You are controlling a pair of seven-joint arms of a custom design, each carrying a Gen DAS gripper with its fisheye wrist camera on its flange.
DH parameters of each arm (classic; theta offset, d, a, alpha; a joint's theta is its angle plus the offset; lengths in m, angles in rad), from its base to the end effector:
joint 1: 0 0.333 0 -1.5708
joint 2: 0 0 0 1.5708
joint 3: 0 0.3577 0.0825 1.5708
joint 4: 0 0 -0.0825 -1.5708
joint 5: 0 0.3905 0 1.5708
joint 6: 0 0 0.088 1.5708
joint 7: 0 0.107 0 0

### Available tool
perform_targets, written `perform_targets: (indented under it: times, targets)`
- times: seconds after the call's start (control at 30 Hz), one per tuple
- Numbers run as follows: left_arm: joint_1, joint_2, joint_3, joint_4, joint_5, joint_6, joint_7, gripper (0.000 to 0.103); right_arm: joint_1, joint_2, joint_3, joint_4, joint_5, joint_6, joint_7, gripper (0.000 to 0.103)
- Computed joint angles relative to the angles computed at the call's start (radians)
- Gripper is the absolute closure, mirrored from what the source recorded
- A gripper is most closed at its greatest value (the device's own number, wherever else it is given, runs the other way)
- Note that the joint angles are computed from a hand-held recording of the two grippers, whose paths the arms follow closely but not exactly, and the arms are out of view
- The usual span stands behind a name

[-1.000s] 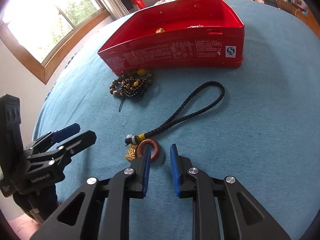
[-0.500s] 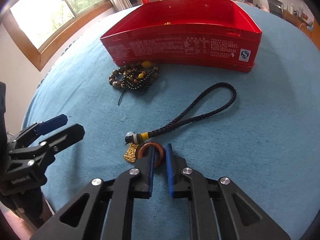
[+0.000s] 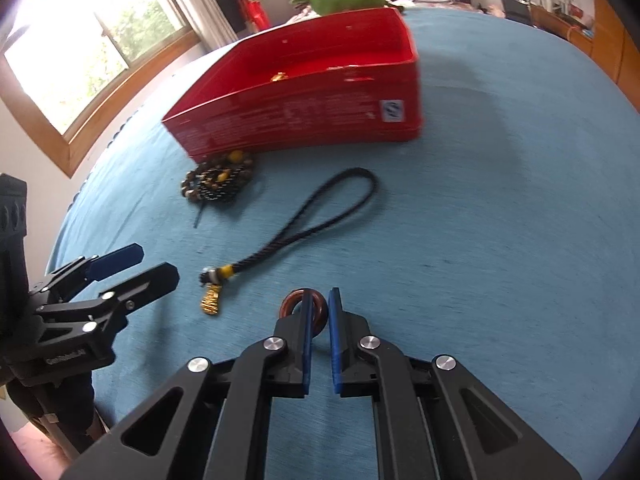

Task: Organize jewelry
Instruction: 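Grasp the cord's tassel end with the left tool while the right grasps the orange ring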

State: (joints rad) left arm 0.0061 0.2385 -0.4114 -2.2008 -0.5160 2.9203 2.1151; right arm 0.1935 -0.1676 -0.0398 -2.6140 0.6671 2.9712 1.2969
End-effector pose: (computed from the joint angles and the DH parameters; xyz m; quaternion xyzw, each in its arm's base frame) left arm 0.5675 -0.1997 0.3654 -0.5155 0.8102 -0.2702 0.0686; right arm 0.4548 0.0274 0.3941 -0.6061 0.7439 -0.0895 0.2669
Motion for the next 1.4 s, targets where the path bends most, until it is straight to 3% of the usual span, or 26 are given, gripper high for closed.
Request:
perform_targets:
  times: [0.23,0.3,0.5,0.7,0.87,1.17,1.4]
  targets:
    - [-0.052,0.05,0.028,0.047,0.12,-0.064,-0.089,0.035,0.004,-0.014,-0.027,-0.022,0.057,0.003,-0.044,0.096]
    - [-0.071,0.055,0.04,0.043,0.166,-0.039,-0.119,0.038,0.008,-0.017,-0.035,-0.024,0.077,0.0,-0.067,0.096]
    - [-0.049,0.07,0.007,0.063,0.198,-0.063,-0.124,0.078,0.022,0.0,-0.04,-0.008,0.155,-0.003,-0.133,0.096]
    - [-0.041,0.075,-0.007,0.059,0.209,-0.043,-0.131,0.081,0.008,-0.006,-0.039,-0.008,0.195,-0.027,-0.176,0.093]
    - [0.006,0.076,-0.048,0.063,0.148,-0.062,-0.09,0.081,-0.022,-0.015,-0.019,-0.018,0.123,-0.04,-0.13,0.092]
    - [0.016,0.066,-0.05,0.058,0.094,-0.071,-0.04,0.082,-0.024,-0.006,-0.008,-0.024,0.054,-0.013,-0.081,0.093]
    - [0.036,0.033,-0.064,0.051,-0.028,-0.083,0.064,0.083,0.013,-0.033,-0.04,-0.016,0.166,-0.016,-0.167,0.096]
